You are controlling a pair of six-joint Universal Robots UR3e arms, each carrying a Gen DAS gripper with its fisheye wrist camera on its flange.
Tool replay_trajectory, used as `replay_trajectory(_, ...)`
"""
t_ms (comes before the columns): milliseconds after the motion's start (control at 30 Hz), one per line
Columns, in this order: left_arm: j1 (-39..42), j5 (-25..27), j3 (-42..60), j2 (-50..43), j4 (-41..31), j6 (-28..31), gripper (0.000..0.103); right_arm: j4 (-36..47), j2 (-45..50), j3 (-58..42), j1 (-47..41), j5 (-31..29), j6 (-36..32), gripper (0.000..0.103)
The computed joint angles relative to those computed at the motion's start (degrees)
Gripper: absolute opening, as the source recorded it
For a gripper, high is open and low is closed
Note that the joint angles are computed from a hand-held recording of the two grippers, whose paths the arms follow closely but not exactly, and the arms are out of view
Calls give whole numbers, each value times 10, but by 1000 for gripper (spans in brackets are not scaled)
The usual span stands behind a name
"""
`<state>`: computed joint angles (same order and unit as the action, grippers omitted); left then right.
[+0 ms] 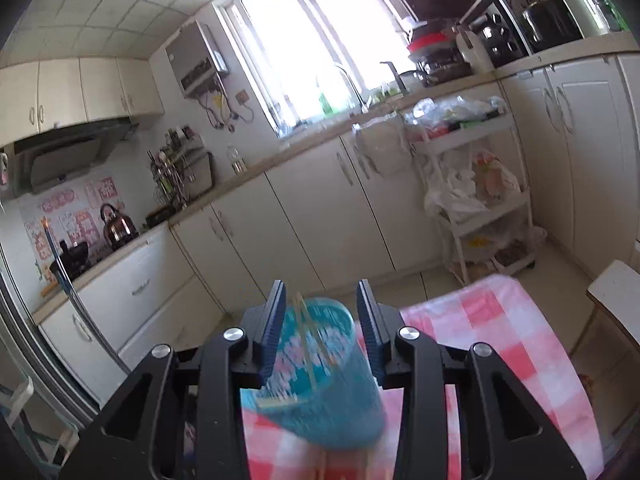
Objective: Organize utensils
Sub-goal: 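Grasp another stick with the right tool and drop it into the bin, then grasp a wooden stick with the left tool while the right tool grasps one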
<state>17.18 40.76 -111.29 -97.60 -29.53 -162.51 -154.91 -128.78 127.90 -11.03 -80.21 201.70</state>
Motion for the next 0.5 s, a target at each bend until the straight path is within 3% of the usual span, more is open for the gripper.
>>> replay_trajectory(67, -6, 20, -7, 32, -62, 44, 57, 124, -59, 40, -5, 22, -33, 37)
replay_trajectory(167, -28, 67, -25, 78, -117, 104, 57, 187, -61, 87, 21, 10, -50, 33)
replay_trajectory(300, -85, 143, -41, 111, -127, 128, 57, 140, 20, 102, 79, -32, -44, 32)
replay_trajectory(500, -156, 221, -22, 84, -101, 86, 57, 62, 161, 59, 176, -126, -36, 30)
